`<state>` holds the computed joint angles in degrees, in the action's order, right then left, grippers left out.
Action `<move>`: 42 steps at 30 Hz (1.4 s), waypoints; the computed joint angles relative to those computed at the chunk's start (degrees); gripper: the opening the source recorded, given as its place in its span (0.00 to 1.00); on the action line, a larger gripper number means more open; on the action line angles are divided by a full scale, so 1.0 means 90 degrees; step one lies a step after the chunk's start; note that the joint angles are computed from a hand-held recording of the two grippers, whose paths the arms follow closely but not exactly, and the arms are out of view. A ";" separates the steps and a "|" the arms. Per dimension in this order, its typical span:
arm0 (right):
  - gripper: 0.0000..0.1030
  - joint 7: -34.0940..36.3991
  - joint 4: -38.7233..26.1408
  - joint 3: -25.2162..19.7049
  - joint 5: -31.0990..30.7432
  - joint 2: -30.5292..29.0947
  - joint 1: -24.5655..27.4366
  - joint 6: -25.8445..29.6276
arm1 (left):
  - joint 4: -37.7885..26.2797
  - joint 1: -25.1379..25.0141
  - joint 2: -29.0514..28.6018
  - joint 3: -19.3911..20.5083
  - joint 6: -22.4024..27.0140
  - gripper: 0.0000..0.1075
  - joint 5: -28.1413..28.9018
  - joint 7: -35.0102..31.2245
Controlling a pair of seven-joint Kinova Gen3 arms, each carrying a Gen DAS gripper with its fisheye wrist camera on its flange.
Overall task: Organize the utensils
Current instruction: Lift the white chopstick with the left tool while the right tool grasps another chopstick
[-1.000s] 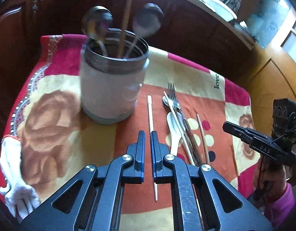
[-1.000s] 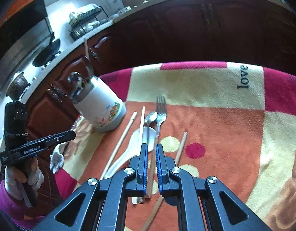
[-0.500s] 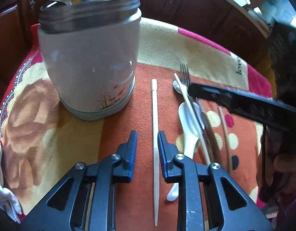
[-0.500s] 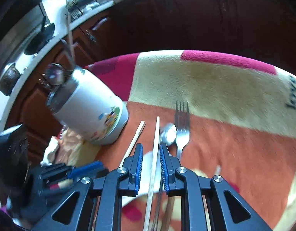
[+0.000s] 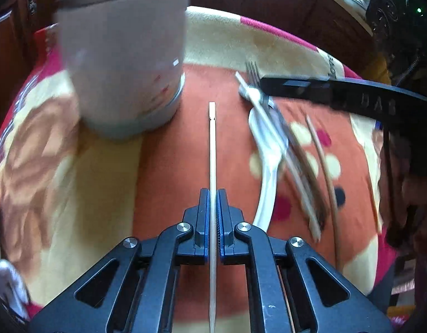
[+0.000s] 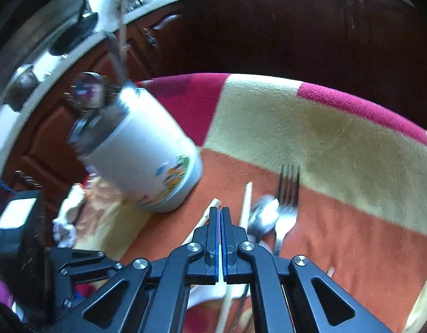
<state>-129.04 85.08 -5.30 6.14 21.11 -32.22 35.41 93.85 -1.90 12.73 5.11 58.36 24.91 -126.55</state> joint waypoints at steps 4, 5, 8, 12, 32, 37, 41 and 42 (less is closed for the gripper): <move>0.02 -0.0556 0.0145 0.0329 0.0463 -0.0155 -0.0321 0.0030 | 0.0344 -0.0279 -0.0324 -0.0174 0.0210 0.03 0.0067 -0.0314; 0.07 -0.0570 0.0094 0.0262 0.0388 -0.0117 -0.0215 0.0064 | 0.0408 -0.0352 -0.0380 -0.0231 0.0275 0.03 0.0109 -0.0352; 0.30 -0.0413 -0.0348 0.0115 0.0213 0.0162 -0.0005 0.0436 | 0.0579 -0.0420 -0.0514 -0.0335 0.0275 0.03 0.0125 -0.0335; 0.30 -0.0139 -0.1198 0.0190 0.0491 0.0693 -0.0157 0.1172 | 0.0674 -0.0560 -0.0660 -0.0446 0.0282 0.05 0.0265 -0.0469; 0.04 -0.0506 0.0419 0.0075 0.0178 -0.0798 0.0019 -0.0316 | -0.0637 -0.0132 0.0438 -0.0032 -0.0053 0.03 -0.0479 0.0449; 0.04 -0.1270 0.0670 0.0069 0.0943 -0.1270 -0.0264 -0.0499 | -0.0609 -0.0756 0.0183 -0.0019 0.0326 0.03 0.0370 -0.0192; 0.04 -0.1683 0.0602 -0.0091 0.1449 -0.1385 -0.0343 -0.0401 | -0.0556 -0.1016 -0.0175 -0.0160 0.0520 0.03 0.0902 -0.0616; 0.04 -0.1717 0.0570 -0.0130 0.1502 -0.1418 -0.0341 -0.0376 | -0.0576 -0.1052 -0.0259 -0.0205 0.0591 0.03 0.1000 -0.0679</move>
